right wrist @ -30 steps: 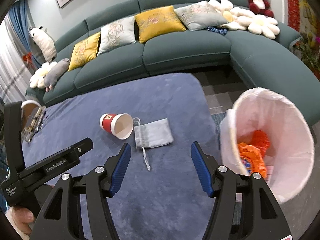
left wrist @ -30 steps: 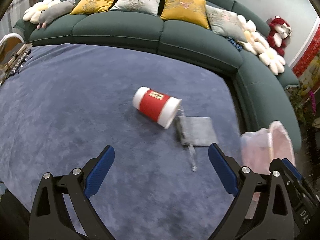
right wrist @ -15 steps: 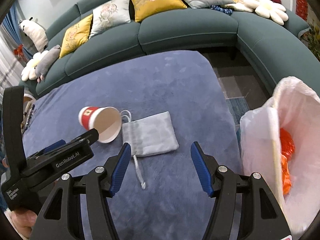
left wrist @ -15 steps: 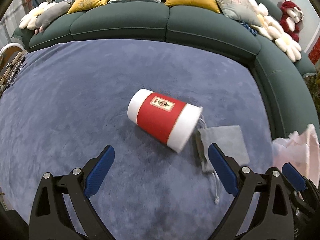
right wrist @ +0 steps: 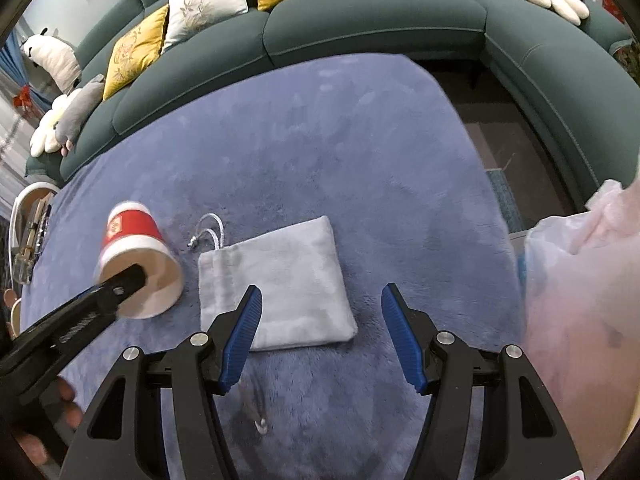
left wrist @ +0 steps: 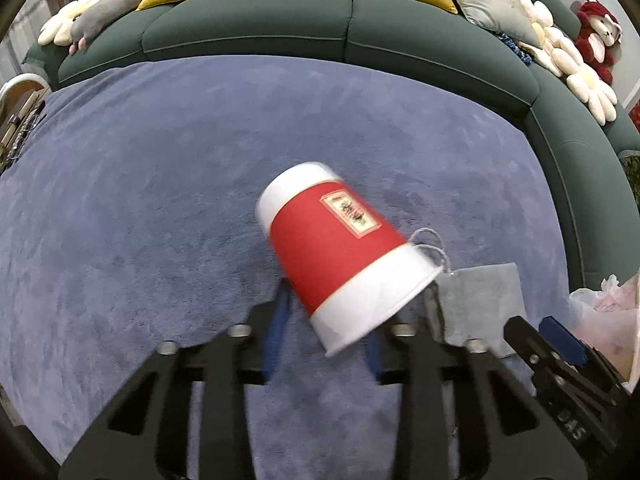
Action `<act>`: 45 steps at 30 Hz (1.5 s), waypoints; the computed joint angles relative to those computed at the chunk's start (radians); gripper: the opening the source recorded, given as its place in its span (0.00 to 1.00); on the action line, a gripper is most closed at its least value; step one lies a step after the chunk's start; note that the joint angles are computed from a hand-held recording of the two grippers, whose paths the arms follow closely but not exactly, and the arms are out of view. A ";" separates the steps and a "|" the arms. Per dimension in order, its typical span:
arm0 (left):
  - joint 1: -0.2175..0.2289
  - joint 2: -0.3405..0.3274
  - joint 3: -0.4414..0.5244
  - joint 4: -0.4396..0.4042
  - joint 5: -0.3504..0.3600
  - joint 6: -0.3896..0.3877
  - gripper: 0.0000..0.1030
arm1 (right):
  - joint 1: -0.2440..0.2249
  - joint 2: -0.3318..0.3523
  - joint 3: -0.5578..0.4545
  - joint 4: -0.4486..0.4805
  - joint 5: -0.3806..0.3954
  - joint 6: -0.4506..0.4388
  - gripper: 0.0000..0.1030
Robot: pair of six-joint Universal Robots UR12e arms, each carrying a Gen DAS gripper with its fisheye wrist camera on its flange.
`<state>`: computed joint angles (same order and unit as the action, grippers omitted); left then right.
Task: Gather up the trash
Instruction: 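Grasp the grey cloth pouch with right while left grasps the red cup, then carry pouch and red cup over the bin and open both grippers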
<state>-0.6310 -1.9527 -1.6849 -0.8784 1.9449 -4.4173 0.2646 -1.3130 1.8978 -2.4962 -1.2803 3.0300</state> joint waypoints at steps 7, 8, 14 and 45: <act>-0.003 0.027 -0.031 0.006 0.001 -0.036 0.05 | 0.018 0.007 0.008 -0.009 -0.005 -0.015 0.37; -0.006 0.030 -0.032 0.000 0.007 -0.038 0.05 | 0.019 0.006 0.008 -0.005 -0.008 -0.017 0.27; -0.018 0.043 -0.028 0.003 0.024 -0.040 0.04 | 0.006 -0.020 0.015 0.001 0.037 -0.016 0.04; -0.196 -0.147 0.395 0.019 0.123 0.233 0.05 | -0.326 -0.366 0.194 -0.186 0.155 -0.010 0.04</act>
